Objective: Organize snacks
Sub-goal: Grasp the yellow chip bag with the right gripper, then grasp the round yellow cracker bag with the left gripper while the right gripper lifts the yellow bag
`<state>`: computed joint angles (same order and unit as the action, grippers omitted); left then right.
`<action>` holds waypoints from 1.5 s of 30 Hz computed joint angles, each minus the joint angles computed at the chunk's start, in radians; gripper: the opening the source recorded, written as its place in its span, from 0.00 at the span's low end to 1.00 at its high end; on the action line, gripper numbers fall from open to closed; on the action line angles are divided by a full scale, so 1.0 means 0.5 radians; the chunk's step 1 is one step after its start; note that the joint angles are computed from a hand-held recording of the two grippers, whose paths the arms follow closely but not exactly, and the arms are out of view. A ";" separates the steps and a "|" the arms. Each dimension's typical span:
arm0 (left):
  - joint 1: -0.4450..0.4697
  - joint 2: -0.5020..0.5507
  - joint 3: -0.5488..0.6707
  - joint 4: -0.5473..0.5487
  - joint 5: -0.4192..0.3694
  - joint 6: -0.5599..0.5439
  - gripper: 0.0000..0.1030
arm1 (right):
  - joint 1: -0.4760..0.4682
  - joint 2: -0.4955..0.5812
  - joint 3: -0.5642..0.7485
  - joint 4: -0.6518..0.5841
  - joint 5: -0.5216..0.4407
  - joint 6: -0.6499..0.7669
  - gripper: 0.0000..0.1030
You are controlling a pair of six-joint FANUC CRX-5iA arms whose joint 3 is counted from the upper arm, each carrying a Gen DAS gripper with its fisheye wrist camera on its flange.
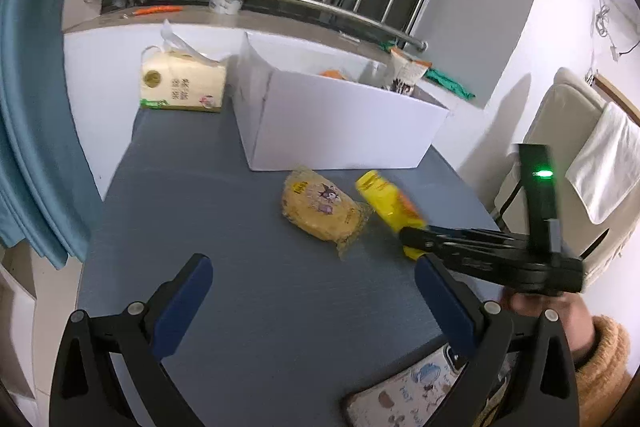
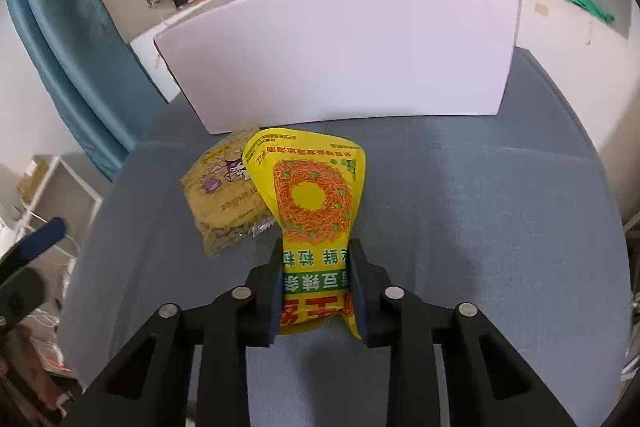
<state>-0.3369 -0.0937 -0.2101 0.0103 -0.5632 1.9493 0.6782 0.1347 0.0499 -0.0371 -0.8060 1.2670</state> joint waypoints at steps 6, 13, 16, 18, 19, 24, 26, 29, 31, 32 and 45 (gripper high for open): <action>-0.044 0.275 0.291 -0.025 -0.173 -0.145 1.00 | -0.111 -0.195 -0.086 -0.207 0.094 0.090 0.26; -0.133 0.683 0.812 -0.273 -0.542 -0.189 1.00 | -0.231 -0.424 -0.251 -0.308 0.182 0.105 0.26; -0.154 0.817 0.991 -0.360 -0.696 -0.183 1.00 | -0.290 -0.473 -0.278 -0.367 0.191 0.132 0.26; -0.141 0.894 1.080 -0.344 -0.785 -0.194 1.00 | -0.306 -0.503 -0.310 -0.365 0.204 0.123 0.26; -0.129 0.926 1.107 -0.319 -0.813 -0.213 1.00 | -0.319 -0.505 -0.308 -0.384 0.203 0.133 0.26; -0.109 0.902 1.023 -0.291 -0.696 -0.286 0.83 | -0.336 -0.516 -0.324 -0.419 0.204 0.160 0.26; -0.060 0.842 0.912 -0.145 -0.603 -0.340 0.77 | -0.335 -0.516 -0.324 -0.430 0.201 0.178 0.26; -0.026 0.720 0.736 -0.037 -0.424 -0.389 0.77 | -0.341 -0.503 -0.315 -0.464 0.198 0.219 0.26; -0.009 0.624 0.624 0.029 -0.312 -0.430 0.77 | -0.338 -0.493 -0.301 -0.479 0.203 0.241 0.26; 0.007 0.559 0.546 0.098 -0.224 -0.461 0.77 | -0.336 -0.487 -0.287 -0.492 0.201 0.258 0.26; 0.119 0.498 0.835 0.150 -0.024 -0.523 0.77 | -0.326 -0.176 0.268 -0.496 0.141 0.461 0.26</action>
